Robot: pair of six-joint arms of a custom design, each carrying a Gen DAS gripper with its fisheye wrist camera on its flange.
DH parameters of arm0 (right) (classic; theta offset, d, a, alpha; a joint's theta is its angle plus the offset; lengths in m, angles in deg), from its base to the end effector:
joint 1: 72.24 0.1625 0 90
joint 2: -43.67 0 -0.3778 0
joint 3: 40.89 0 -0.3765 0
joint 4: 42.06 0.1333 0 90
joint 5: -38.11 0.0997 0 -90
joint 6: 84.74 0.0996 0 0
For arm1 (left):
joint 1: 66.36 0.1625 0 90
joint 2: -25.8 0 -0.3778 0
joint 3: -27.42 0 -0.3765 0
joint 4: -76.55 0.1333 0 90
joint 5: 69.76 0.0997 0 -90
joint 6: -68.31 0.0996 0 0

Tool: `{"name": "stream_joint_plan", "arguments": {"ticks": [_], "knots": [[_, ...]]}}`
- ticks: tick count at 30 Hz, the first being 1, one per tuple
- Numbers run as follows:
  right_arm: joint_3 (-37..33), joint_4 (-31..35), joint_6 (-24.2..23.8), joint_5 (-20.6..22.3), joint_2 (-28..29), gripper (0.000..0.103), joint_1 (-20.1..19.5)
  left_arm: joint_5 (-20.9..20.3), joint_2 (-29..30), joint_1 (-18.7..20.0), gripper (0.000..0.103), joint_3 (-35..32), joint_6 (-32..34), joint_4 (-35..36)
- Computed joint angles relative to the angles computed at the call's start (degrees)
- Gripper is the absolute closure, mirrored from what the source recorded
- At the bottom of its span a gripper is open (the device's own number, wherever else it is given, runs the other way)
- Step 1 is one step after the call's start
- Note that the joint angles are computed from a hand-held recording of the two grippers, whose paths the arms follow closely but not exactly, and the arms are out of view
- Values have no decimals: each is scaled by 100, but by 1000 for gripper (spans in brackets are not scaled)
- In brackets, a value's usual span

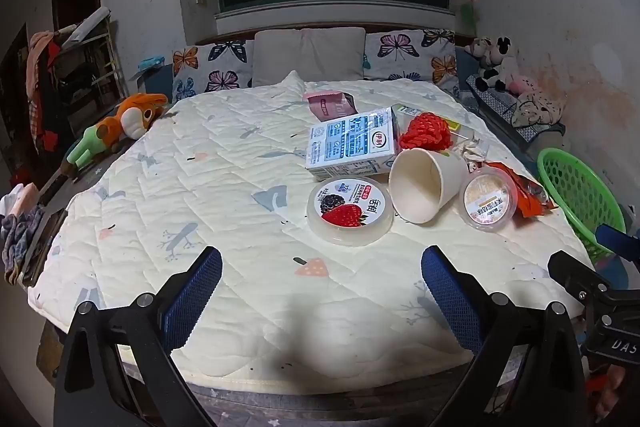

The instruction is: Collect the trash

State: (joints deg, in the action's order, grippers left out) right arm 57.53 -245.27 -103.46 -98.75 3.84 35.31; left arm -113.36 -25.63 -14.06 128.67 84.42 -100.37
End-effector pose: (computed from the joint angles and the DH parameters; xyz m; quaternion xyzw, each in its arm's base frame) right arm 0.2386 -0.5534 0.1250 0.0804 -0.8316 0.4173 0.3576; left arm -0.2040 -0.5999 0.1756 0.2826 0.8338 -0.3572 0.3121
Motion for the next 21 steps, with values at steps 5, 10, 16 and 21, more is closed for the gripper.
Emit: {"name": "stream_joint_plan", "arguments": {"ticks": [5, 10, 16, 21], "knots": [[-58, 90, 47, 46, 20, 5, 2, 33, 1, -14, 6, 8, 12, -39], [52, -72, -27, 68, -31, 5, -26, 23, 12, -9, 6, 19, 13, -54], [7, -75, -65, 27, 23, 5, -25, 32, 31, -2, 6, 23, 24, -105], [-8, -105, -64, 28, 58, 5, -30, 41, 22, 13, 6, -21, 22, -74]]}}
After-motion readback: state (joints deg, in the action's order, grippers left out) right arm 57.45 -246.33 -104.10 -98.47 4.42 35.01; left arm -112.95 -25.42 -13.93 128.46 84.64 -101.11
